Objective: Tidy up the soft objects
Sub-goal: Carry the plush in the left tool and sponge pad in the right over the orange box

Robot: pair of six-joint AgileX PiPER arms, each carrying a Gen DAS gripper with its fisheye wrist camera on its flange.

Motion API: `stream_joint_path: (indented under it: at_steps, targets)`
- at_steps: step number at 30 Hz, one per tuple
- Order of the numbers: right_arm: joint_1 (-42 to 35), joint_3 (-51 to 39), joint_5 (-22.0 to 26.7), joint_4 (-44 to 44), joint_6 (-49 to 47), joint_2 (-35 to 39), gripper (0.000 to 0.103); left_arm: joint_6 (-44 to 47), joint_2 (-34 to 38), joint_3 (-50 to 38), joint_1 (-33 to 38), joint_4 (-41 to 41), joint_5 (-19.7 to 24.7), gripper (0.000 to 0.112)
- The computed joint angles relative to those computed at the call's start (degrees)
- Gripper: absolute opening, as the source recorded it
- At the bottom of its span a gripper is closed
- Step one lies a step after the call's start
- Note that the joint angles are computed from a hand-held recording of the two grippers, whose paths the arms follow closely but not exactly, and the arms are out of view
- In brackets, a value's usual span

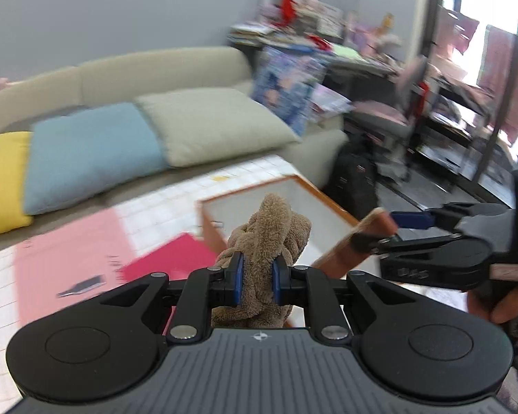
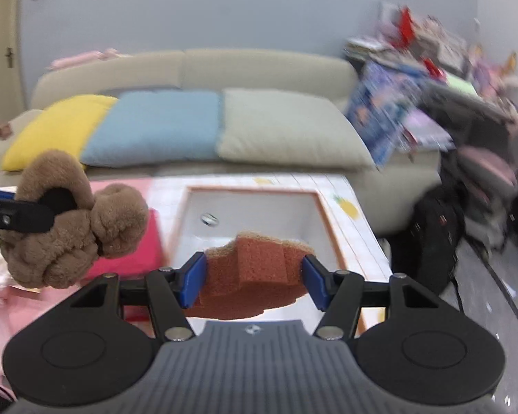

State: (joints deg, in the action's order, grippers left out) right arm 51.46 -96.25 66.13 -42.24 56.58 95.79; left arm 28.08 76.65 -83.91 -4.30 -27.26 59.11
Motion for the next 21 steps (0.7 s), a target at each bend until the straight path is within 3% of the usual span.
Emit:
stream_joint_path:
  at_steps: [4,9,12,21]
  targets:
    - [-4.0,3.1,-0.5,4.0,-3.9,-0.3,0.060,-4.2,7.6,-5.3,-7.9,3.9,2.2,0.018]
    - [-7.0,9.4,-4.0,4.8,-4.1,-1.4,0.060,-7.5,13.1,-5.8,-15.9,11.0,-1.0,0.018]
    - [-9.6,10.7,-6.3,7.0,-5.9,-0.7,0.060,-8.6,16.2,-7.1,-17.7,12.0,0.2,0.017]
    - [-11.8,8.8,-4.3,12.8,-14.8,2.2,0.064,-10.0,19.9,-8.4,-18.9,11.9,4.5,0.018]
